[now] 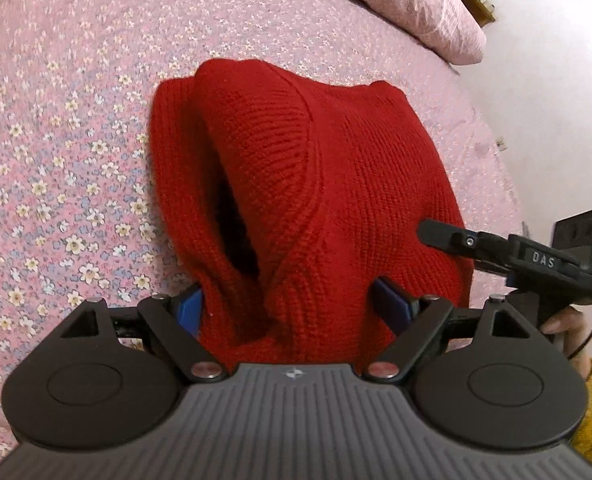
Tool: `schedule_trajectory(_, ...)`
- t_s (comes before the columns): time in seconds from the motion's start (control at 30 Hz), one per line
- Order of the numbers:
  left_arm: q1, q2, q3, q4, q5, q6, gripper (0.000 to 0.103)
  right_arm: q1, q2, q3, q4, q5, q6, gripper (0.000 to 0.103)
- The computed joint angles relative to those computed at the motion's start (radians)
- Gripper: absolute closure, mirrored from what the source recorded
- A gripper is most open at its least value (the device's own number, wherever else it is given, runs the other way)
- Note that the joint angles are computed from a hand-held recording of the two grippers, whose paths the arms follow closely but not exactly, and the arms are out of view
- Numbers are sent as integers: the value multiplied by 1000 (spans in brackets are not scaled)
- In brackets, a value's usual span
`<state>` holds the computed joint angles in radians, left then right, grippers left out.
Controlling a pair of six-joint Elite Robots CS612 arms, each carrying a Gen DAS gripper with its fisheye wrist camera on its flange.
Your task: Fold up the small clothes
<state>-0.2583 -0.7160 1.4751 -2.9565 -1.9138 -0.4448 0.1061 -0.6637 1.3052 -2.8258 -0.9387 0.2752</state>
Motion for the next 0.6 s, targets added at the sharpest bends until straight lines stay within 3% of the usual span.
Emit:
schedule_trajectory(0.2,-24,-46,56,-31,144,43,15,20,-49,70,-116,-161,-95,27)
schedule_trajectory(0.33,-48,-82,110,-107,299,95,15,39,-75,121,-226,-282,-175,27)
schedule_trajectory(0.43,-66,-110,139,-114,380,133,15,49,-90,157,-296,-320,-206,29)
schedule_trajectory(0.53,-74,-114,144,-82,405,134,15,55,-100,187,-345,-335,-201,45)
schedule_trajectory(0.6,-83,-110,150,-76,445,156,14,58,-103,199,-359,-325,-185,51)
